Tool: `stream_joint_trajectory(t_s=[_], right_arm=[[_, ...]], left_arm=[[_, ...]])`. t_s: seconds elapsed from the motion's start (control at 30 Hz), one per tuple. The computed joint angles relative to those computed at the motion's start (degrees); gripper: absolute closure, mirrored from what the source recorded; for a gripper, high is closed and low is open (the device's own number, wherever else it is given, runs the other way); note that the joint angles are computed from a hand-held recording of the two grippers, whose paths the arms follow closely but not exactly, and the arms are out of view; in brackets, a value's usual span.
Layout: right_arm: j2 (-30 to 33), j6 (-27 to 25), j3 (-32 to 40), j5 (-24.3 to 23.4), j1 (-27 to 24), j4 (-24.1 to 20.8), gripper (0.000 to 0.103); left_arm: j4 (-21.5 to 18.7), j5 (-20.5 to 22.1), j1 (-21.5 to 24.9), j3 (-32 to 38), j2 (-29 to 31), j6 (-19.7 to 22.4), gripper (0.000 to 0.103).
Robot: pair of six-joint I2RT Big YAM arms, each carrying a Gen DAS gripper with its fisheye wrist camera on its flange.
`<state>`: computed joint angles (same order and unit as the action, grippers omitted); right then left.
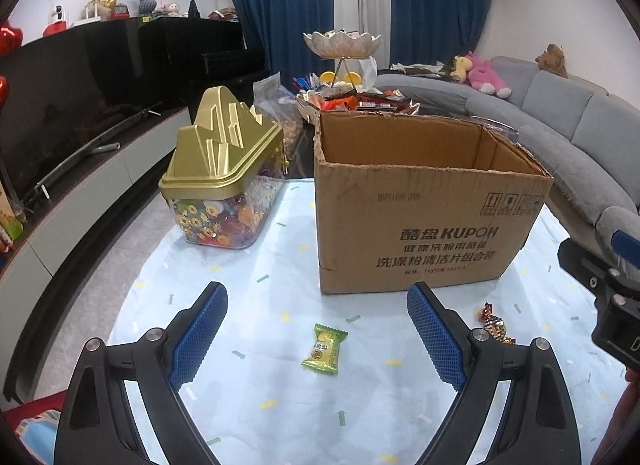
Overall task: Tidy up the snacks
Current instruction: 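Withdraw both open tools from the box toward the last two snacks, then grasp the green-wrapped sweet with the left tool while the right tool grasps the red-gold twist candy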
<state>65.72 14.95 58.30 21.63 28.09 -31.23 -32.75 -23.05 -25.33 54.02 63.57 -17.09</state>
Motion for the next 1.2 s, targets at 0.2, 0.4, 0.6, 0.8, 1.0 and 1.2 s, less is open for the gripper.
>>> stream_joint_trajectory(t_s=[0.2, 0.4, 0.6, 0.8, 1.0, 1.2], right_arm=[[0.15, -0.45, -1.98, -0.31, -0.05, 1.83, 0.011], [0.49, -0.53, -3.48, -1.06, 0.58, 3.46, 0.012], [1.39, -0.51, -4.32, -2.90, 0.49, 4.52, 0.012], [3.30, -0.72, -4.38, -4.48, -0.37, 4.72, 0.020], [6.64, 0.80, -3.62, -7.02, -1.51, 3.00, 0.035], [9.42, 1.19, -3.34, -8.91, -2.23, 2.84, 0.044]], left_arm=[[4.12, -1.02, -0.46, -3.63, -0.92, 1.49, 0.011], [4.93, -0.60, -0.11, -5.08, -0.85, 1.95, 0.012], [6.03, 0.94, 0.37, -5.78, 0.35, 2.44, 0.023], [6.41, 2.33, 1.04, -5.82, 2.69, 3.68, 0.024], [6.16, 4.14, 1.97, -5.41, 5.29, 3.91, 0.037], [6.11, 5.54, 2.76, -4.73, 7.37, 4.29, 0.039]])
